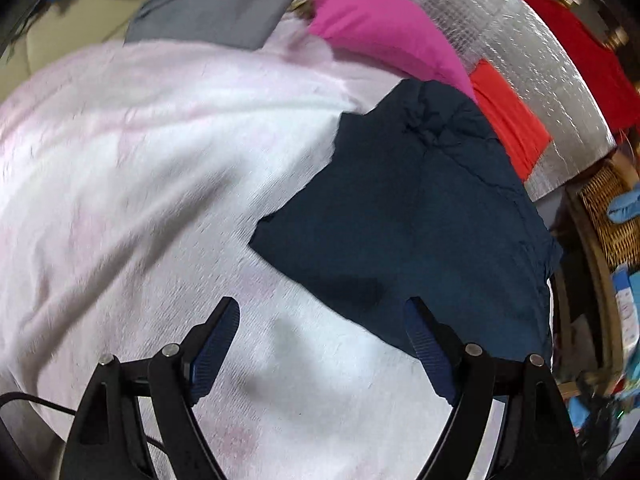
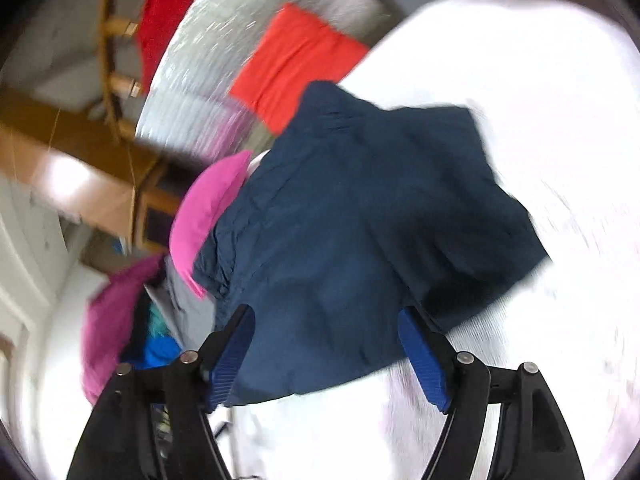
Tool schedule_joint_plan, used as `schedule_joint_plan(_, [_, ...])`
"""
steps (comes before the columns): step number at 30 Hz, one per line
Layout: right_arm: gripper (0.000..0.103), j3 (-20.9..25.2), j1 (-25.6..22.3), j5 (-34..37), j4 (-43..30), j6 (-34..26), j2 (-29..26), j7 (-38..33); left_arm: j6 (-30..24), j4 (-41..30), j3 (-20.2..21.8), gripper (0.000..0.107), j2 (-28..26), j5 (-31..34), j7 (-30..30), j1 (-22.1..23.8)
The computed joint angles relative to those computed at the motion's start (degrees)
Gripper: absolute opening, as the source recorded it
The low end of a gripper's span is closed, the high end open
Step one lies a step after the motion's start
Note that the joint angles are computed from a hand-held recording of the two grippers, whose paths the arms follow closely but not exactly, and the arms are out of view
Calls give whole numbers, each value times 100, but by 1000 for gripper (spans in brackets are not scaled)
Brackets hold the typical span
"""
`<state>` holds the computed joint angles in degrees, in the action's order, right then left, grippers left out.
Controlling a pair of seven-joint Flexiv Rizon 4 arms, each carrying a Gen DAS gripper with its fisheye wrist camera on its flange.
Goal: Fold large clothes
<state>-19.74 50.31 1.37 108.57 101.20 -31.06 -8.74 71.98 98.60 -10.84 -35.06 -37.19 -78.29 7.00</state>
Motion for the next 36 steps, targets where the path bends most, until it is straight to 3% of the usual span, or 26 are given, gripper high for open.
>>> schedule_joint_plan(3, [78, 176, 15, 448, 212, 90, 59, 372, 76, 82, 27, 85, 10, -73, -203, -3])
schedule_joint_plan(5, [78, -134, 293, 522, 352, -44, 84, 576, 361, 158, -211, 85, -51, -409, -237, 147])
schedule_joint_plan(9, [78, -658, 647, 844, 558, 256, -121, 1055, 331, 54, -551, 85, -235, -856, -257, 393])
schedule_joint_plan(11, [78, -444, 403, 994, 433, 454, -273, 1122, 422, 24, -768, 85, -311, -1148, -158, 498])
schedule_joint_plan(14, [78, -484, 366, 1213, 202, 431, -500, 1186, 686, -78, -961, 85, -419, -1377, 78, 523])
schedule_joint_plan(17, [78, 41, -174, 1183, -67, 532, -666, 1178, 757, -207, -1042, 85, -527, -1451, 180, 527])
schedule_joint_plan(22, [79, -124, -127, 1110, -274, 289, -758, 1123, 748, -454, -568, 85, -644, -943, -168, 197])
schedule_joint_plan(24, [79, -207, -113, 998, -347, 134, -786, 1139, 755, -600, -15, 83, -663, -322, -416, -174])
schedule_joint_plan(28, [76, -321, -91, 594, -341, -164, -752, 1187, 730, -1035, 751, 63, -825, 758, -674, -727])
schedule_joint_plan(36, [75, -364, -90, 313, -241, -125, -746, 1365, 685, -1296, 1139, 56, -920, 1713, -1181, -928])
